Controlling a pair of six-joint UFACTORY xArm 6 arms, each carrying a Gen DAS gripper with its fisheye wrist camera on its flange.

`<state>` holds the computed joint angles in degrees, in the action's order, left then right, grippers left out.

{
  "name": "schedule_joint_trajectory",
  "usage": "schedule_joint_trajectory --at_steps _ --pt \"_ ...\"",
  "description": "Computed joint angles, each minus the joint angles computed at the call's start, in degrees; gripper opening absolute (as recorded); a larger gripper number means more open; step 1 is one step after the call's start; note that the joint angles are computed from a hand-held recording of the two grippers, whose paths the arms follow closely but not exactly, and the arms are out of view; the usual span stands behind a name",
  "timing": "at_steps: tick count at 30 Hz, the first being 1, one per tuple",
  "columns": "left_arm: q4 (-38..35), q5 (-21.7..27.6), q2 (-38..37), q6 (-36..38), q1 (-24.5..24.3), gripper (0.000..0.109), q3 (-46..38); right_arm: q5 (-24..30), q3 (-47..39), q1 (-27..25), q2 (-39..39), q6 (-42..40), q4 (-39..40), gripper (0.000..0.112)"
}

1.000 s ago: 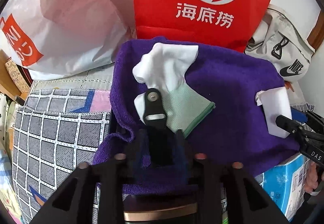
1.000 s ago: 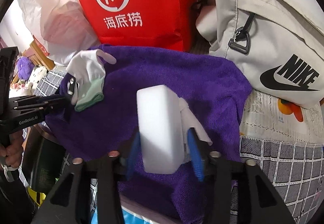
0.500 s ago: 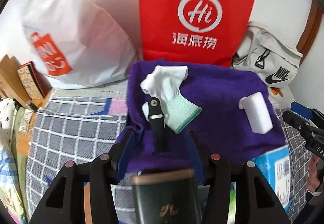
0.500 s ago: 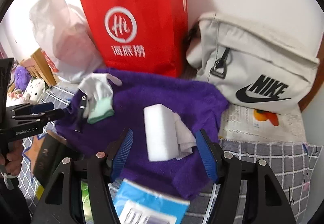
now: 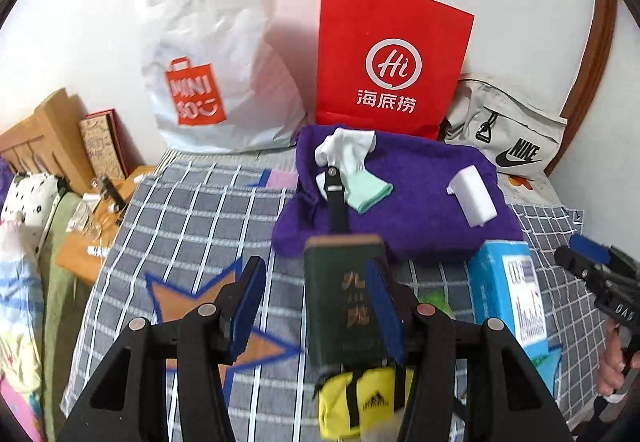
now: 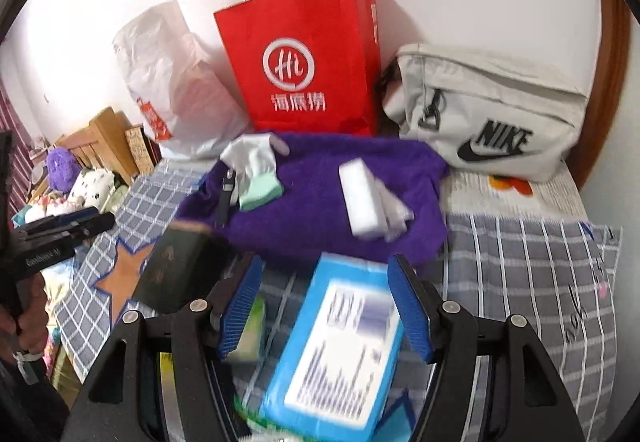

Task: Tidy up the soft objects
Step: 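Withdraw the right tool while the left tool sets the green tin down on the bed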

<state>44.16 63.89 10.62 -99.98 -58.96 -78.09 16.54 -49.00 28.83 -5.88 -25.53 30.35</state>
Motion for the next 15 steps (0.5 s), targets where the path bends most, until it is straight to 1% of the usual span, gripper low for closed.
schedule_joint_trajectory --at_steps 2,3,4,6,8,10,13,15 --pt "0.21 0.98 -0.38 -1.63 -1.58 0.052 0.52 0.2 3.28 0.35 -2.98 -1.5 2.48 0.065" --pt "0.26 1.63 -0.44 -2.35 -2.57 0.058 0.72 0.16 4.78 0.49 -4.26 -1.45 2.63 0.065" --pt "0.44 2.19 -0.37 -2.9 -3.35 0.06 0.78 -0.23 6.66 0.68 -5.75 -0.82 2.19 0.065" --pt "0.76 2.76 -0.31 -4.28 -4.94 0.061 1.21 -1.29 10.1 0.98 -8.43 0.31 1.66 0.065" --pt "0.39 2.59 -0.24 -5.82 -6.23 0.061 1.9 -1.53 13.27 1.28 -11.19 -2.09 4.66 0.065" --pt "0.32 2.55 0.05 -7.23 -7.53 0.061 2.36 -1.82 16.27 1.53 -13.69 -2.92 5.88 0.065" --pt "0.0 2.22 0.49 -9.65 -9.03 0.061 2.96 -2.66 20.62 1.88 -17.18 -2.14 4.58 0.065" --pt "0.05 1.52 0.64 -11.18 -9.66 0.061 3.62 -2.76 23.33 2.2 -19.33 -3.02 5.32 0.065"
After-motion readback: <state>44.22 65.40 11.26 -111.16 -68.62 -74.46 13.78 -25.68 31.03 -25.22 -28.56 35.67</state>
